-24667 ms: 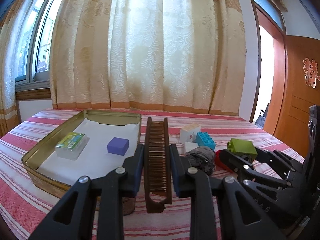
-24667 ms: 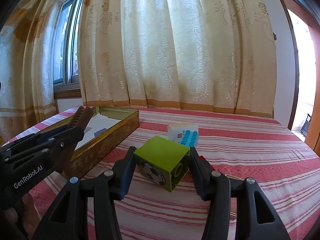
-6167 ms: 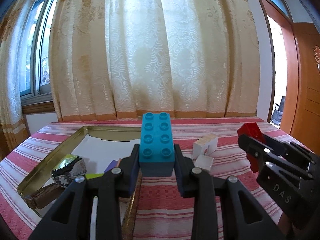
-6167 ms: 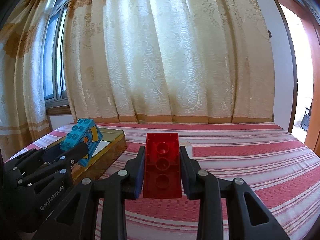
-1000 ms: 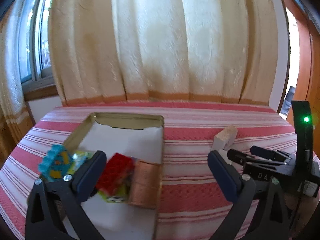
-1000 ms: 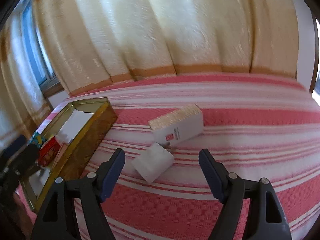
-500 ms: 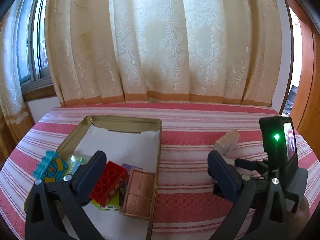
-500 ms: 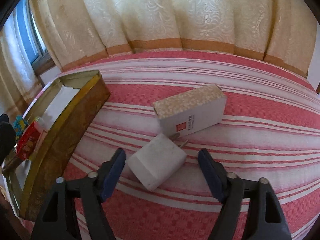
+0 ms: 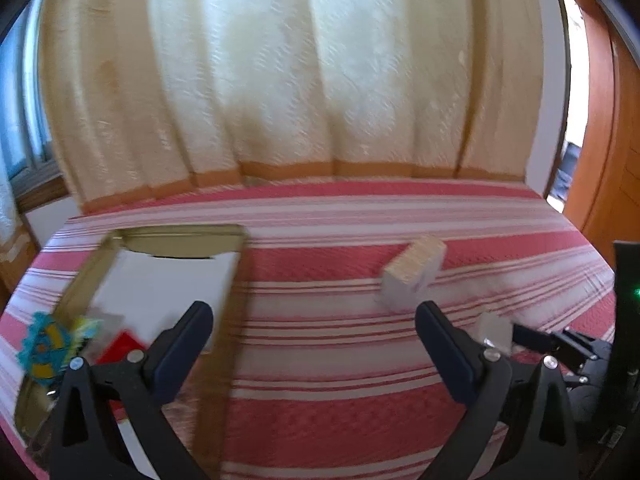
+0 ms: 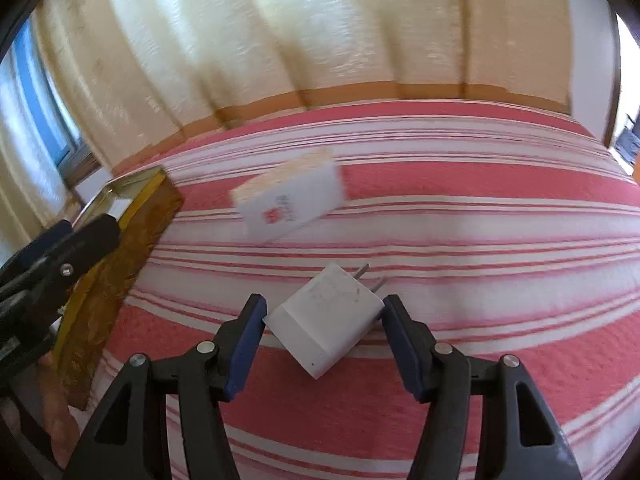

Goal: Organize rigid objects
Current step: 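Grasp the beige patterned box with the left gripper while the right gripper holds the white adapter, then carry the beige box with the left gripper while the right gripper carries the white adapter toward the tray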

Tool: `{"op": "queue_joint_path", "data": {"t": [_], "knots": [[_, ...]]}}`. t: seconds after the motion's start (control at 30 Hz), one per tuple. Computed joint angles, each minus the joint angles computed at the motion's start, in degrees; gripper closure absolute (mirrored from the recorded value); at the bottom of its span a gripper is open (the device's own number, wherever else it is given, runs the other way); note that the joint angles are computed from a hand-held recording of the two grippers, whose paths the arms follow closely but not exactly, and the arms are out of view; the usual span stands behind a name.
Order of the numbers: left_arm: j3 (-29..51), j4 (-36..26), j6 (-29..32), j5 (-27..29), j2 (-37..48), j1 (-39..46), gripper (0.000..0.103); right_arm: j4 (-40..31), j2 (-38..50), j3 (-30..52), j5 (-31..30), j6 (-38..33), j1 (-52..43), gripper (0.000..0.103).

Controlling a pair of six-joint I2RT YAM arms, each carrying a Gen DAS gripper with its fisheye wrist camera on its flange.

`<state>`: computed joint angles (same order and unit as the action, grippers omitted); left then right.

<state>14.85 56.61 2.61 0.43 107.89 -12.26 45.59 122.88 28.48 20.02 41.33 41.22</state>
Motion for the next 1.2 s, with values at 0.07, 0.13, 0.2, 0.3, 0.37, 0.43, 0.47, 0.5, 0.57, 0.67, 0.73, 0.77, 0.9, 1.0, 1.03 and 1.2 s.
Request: {"op": "queue_joint_path", "data": {"t": [0.07,0.13,0.2,0.3,0.37,0.43,0.47,0.5,0.57,0.67,0.73,0.77,0.9,1.0,1.03,1.2], "knots": [[2.85,-1.38,-0.12,-2.30,2.13,-3.52,0.000,1.36,-0.27,-1.87,1.85,0.11,-1.75,0.041],[6.07,-1.83,0.87,-4.92,5.01,-7.42,0.000,2.57,-0.86,-3.57,2.65,-0.10,-3.81,0.041],[10.02,-3.93,1.92,-6.60,7.21,-9.94,0.000,2.34,-1.58,-4.44,3.37,-0.98,-5.49,0.041],[15.53,-7.40,2.77,-5.67,10.25,-11.33,0.001,4.87,-1.34,-6.29,4.35,-1.40,-7.13,0.041],[18.69,-10.14,3.22,-5.82,12.10,-11.94,0.006,8.75,0.26,-7.60,3.68,-1.16,-8.38,0.041],[21.13,-12.36,3.65,-6.59,13.15,-12.65,0.007,10.48,0.96,-8.18,2.12,-1.48,-9.46,0.041],[22.27,-13.48,3.77,-6.45,13.51,-12.65,0.009,10.77,1.02,-8.11,1.92,-1.87,-9.60,0.041],[22.90,-14.21,3.79,-6.27,13.69,-12.63,0.014,10.10,0.96,-7.48,2.15,-2.11,-9.41,0.041],[25.15,-17.26,3.51,-4.82,14.49,-12.17,0.027,9.31,0.74,-6.93,2.76,-2.36,-8.82,0.041],[29.16,-24.72,3.01,-1.94,15.20,-11.19,0.062,9.27,1.27,-6.22,1.64,-2.64,-9.20,0.041],[29.89,-26.57,2.97,1.22,15.19,-10.11,0.079,9.95,1.57,-6.48,0.88,-2.14,-9.71,0.041],[29.39,-26.17,2.91,1.34,14.87,-10.12,0.080,10.75,1.55,-6.99,1.25,-1.72,-9.68,0.041],[24.54,-21.62,3.87,-1.65,12.09,-11.93,0.080,10.85,1.25,-7.13,2.68,-0.85,-9.09,0.041],[19.53,-18.62,3.21,-2.41,8.47,-11.93,0.080,8.90,0.57,-6.11,4.12,-0.57,-7.79,0.041],[16.98,-16.49,2.91,-3.91,6.99,-12.10,0.080,9.14,0.17,-6.40,6.20,-0.06,-6.55,0.041],[7.89,-8.10,1.91,-6.29,1.87,-11.54,0.080,12.58,-0.37,-7.58,12.60,1.43,-1.61,0.041]]}}
